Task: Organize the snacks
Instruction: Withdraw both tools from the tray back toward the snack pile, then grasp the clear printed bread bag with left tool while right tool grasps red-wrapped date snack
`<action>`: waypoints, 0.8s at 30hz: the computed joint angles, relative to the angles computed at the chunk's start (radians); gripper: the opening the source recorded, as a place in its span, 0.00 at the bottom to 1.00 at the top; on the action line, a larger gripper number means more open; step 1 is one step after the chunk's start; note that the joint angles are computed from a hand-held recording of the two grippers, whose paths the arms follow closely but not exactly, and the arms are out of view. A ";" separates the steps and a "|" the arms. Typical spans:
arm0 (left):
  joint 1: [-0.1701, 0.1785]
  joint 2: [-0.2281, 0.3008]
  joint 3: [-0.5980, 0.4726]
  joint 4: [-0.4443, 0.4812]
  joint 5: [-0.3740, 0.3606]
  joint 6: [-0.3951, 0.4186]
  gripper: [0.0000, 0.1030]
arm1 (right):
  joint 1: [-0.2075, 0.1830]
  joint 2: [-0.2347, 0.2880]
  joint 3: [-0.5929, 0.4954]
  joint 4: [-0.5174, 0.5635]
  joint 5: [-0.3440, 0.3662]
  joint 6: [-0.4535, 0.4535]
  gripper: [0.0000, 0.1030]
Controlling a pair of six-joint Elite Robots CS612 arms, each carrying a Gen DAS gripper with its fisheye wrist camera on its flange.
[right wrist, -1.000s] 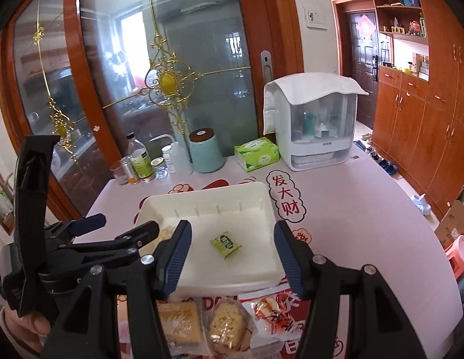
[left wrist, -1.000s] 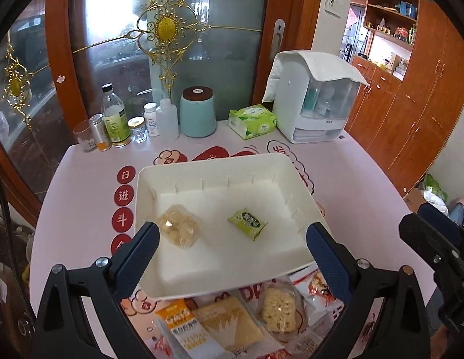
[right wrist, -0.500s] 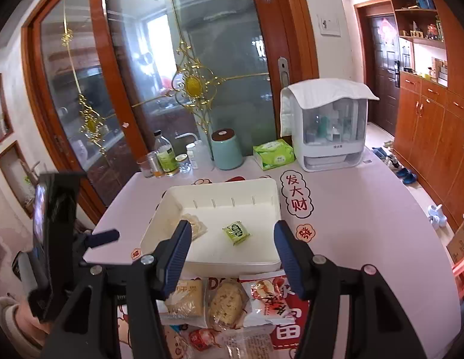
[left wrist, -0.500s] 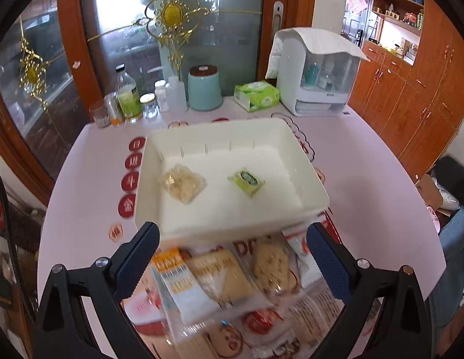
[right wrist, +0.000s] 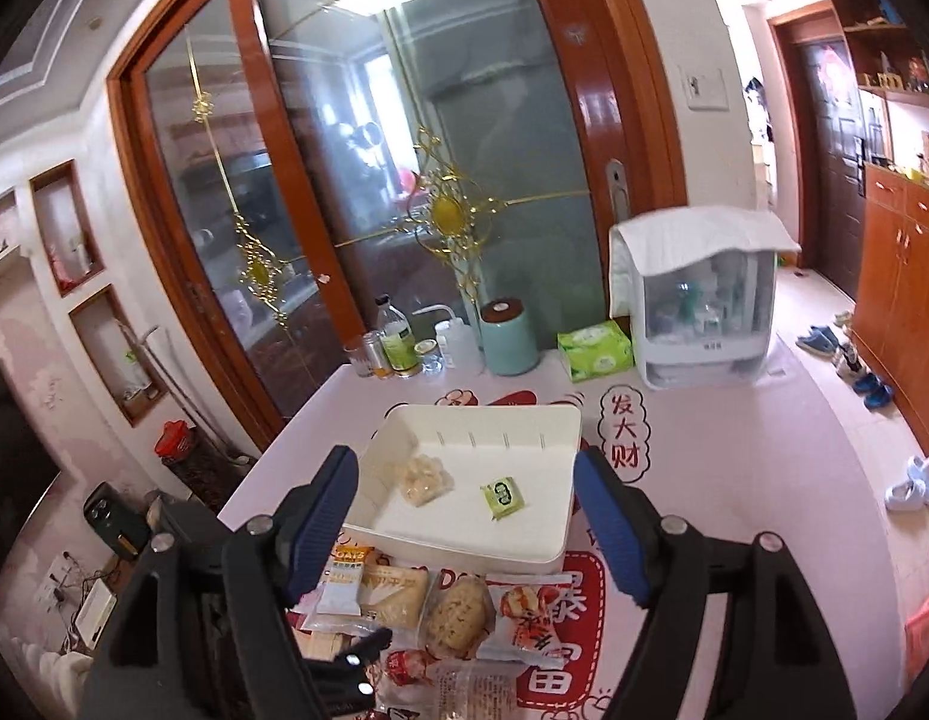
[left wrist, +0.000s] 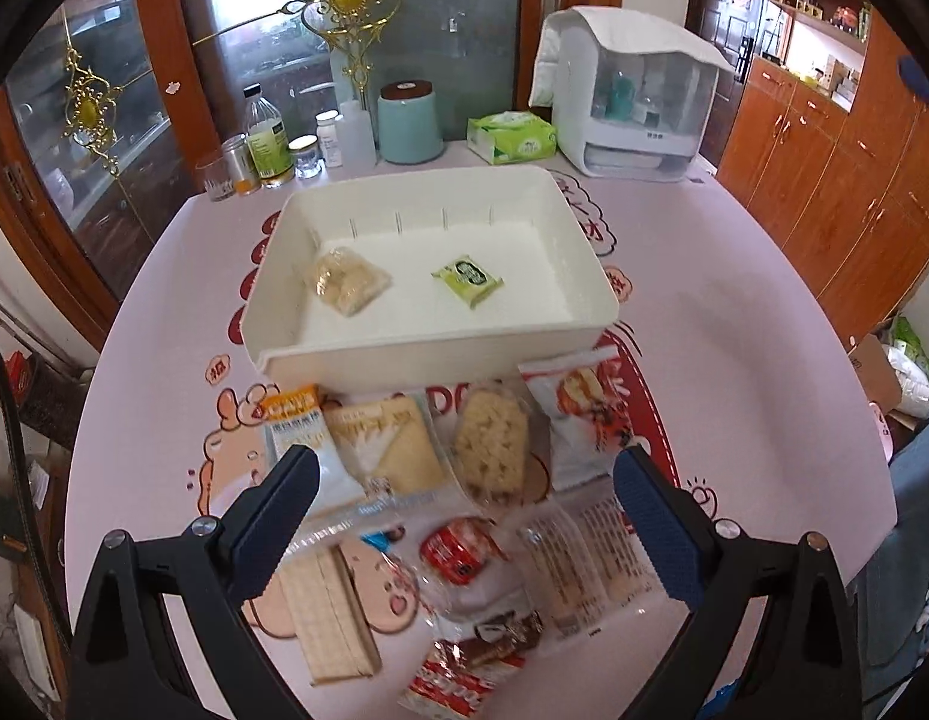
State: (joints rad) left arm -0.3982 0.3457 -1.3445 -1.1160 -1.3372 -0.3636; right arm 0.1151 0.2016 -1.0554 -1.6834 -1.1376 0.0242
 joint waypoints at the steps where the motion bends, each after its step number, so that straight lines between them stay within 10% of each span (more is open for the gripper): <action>1: -0.004 0.002 -0.003 0.006 0.000 -0.005 0.95 | -0.003 0.000 -0.002 0.003 0.008 -0.008 0.74; 24: -0.043 0.082 0.058 0.090 -0.157 -0.115 0.95 | -0.016 0.287 -0.358 0.492 -0.222 -0.244 0.76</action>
State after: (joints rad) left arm -0.4416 0.4276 -1.2861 -1.0258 -1.4944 -0.4789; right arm 0.0988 0.4888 -1.4136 -1.1911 -1.3597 -0.2193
